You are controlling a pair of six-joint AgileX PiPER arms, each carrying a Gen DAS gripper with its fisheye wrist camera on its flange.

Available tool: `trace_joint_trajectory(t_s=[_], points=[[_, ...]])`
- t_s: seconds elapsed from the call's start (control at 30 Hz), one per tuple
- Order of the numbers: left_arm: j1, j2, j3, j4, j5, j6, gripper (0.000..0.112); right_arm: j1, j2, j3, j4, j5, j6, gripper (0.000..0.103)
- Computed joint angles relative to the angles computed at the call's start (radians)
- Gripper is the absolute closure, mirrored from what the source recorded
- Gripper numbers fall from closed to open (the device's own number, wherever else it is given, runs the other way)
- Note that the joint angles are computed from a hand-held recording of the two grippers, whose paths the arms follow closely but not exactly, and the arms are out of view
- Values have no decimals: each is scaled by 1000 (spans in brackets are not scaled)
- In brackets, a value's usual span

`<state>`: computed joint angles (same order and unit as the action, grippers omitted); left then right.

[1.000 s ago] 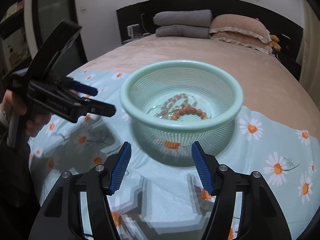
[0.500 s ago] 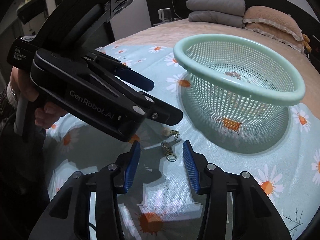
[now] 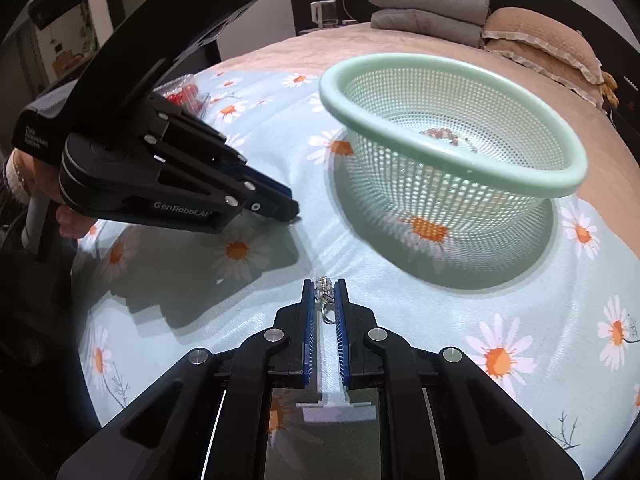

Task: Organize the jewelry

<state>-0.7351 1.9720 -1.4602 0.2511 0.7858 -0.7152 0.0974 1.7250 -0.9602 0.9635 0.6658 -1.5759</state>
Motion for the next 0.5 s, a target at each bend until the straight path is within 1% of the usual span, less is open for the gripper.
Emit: trace_joint_trajectory(t_s=[0.1,0.33,0.5], points=[[-8,-22,23,27,13,-33,102,-27,-10,-14,5,30,-9,94],[-17,-128,113,53,-22,-79,102,-67,-27,-42,19,77,-27,94],[-18,-186,136,92,0,-94,102,-100,-37,-70,13,120,-22,94]])
